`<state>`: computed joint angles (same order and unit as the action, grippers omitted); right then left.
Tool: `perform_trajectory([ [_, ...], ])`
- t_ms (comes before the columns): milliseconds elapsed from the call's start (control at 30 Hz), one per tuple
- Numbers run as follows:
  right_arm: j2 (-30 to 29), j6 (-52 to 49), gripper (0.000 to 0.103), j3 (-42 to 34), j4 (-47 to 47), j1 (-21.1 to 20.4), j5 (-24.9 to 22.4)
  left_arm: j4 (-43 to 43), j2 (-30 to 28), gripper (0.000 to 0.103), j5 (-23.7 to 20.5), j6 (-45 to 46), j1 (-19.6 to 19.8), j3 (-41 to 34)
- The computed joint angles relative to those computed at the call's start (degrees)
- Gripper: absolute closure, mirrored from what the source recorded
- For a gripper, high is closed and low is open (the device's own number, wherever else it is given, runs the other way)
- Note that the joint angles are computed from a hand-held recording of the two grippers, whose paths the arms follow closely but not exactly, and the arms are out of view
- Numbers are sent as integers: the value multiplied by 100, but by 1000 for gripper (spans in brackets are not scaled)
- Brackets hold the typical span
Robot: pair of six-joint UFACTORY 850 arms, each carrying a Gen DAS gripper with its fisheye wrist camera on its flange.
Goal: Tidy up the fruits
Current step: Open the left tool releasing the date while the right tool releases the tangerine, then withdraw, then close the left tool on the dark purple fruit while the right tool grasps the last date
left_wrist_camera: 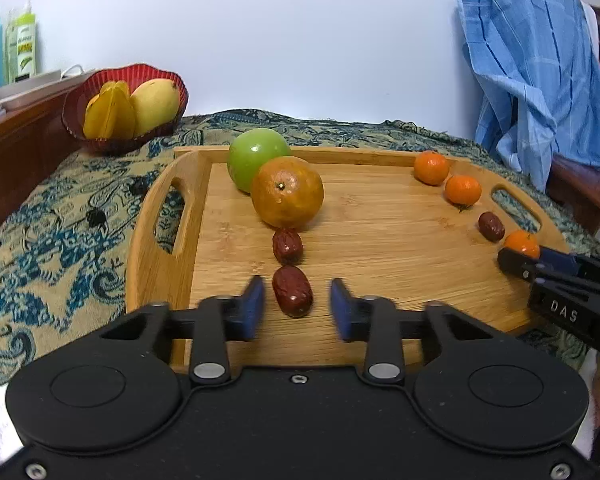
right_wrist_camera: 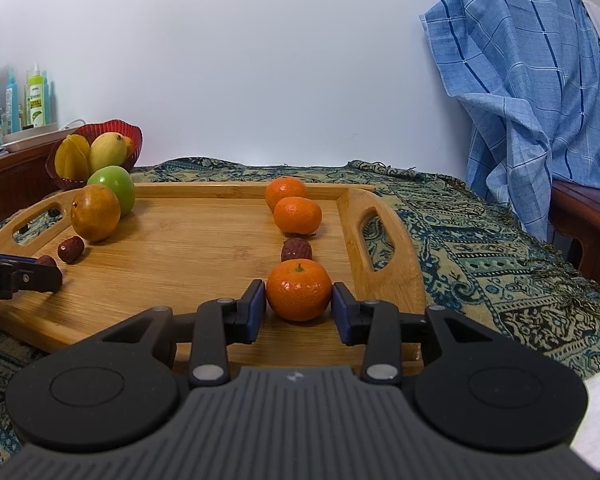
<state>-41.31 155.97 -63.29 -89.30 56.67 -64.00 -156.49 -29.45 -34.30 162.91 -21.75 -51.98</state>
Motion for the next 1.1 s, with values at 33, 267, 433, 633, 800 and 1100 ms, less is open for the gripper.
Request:
perform_trajectory([
  [33, 11, 61, 41, 29, -64, 11, -21, 66, 13, 63, 8, -106, 16, 9],
  [267, -15, 289, 19, 99, -191, 248, -575, 245, 326, 42, -25, -391, 104, 347],
  [433, 4, 411, 16, 132, -190, 564, -567, -131, 775, 17, -437, 94, 161, 902],
  [633, -93, 438, 13, -18, -51, 1024, -802, -246, 1206, 10, -834, 365, 255, 1556],
  [800, -263, 432, 13, -263, 156, 1319, -873, -200, 1267, 6, -1341, 549, 324, 1988],
  [1100, -596, 62, 13, -703, 398, 1513, -833, -779, 1211, 5, -1776, 1406, 231, 2283],
])
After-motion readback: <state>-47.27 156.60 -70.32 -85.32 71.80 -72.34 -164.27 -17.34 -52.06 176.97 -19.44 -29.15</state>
